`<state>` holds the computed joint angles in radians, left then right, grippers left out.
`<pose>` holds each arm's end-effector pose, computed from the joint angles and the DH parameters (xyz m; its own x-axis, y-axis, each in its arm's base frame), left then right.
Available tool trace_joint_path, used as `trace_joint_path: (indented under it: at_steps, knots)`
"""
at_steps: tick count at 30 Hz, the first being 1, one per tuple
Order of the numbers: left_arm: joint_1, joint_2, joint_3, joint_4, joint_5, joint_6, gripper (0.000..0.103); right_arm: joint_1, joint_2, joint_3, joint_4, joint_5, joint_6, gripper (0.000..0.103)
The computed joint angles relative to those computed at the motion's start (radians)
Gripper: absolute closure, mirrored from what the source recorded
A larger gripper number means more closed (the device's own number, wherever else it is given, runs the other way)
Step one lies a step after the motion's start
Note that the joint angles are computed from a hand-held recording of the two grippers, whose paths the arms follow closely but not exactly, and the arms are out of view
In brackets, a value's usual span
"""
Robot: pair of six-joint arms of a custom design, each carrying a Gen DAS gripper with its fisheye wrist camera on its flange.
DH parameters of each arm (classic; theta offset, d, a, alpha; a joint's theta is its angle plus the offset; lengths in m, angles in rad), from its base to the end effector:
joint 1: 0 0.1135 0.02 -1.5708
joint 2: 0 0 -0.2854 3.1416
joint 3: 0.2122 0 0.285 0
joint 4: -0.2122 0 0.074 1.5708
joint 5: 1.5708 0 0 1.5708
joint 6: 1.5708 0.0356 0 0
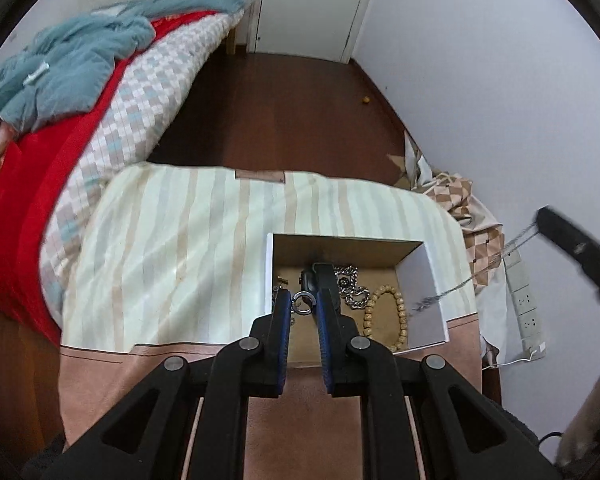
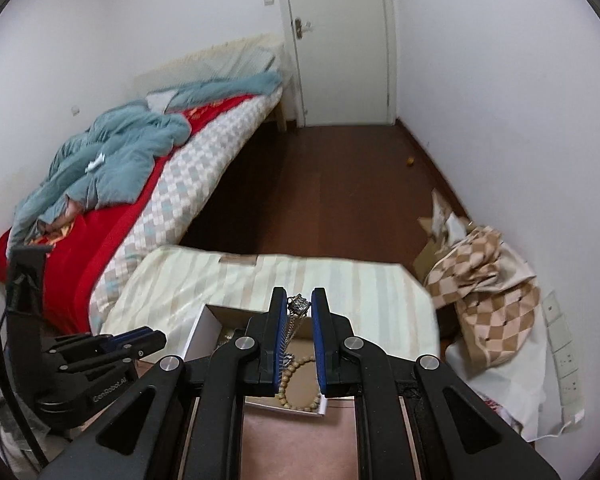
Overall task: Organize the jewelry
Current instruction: 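Carry the chain and ring into the white box and open both tools, then withdraw both tools up and away from the box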
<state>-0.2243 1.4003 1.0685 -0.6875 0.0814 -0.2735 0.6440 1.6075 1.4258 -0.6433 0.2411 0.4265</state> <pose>0.3034 -0.0722 0.2675 -0.8706 -0.0775 -0.4858 0.0292 0.9776 -0.2082 0.3162 0.2268 0.3276 -0.7224 -0.0400 -0.6903 -0.1698 0.9780 0.1210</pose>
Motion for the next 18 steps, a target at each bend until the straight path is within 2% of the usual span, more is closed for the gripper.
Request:
trace_joint_path:
  at_steps: [10, 16, 18]
  knots:
    - [-0.007, 0.197, 0.041, 0.040, 0.154, -0.048, 0.093, -0.078, 0.219, -0.045, 0.071, -0.197, 0.015, 0.090]
    - [0.006, 0.222, 0.073, 0.018, 0.175, -0.080, 0.091, -0.104, 0.264, -0.050, 0.061, -0.295, 0.001, 0.090]
    - [0.007, 0.211, 0.082, 0.002, 0.140, -0.079, 0.084, -0.115, 0.276, -0.038, 0.044, -0.341, 0.002, 0.089]
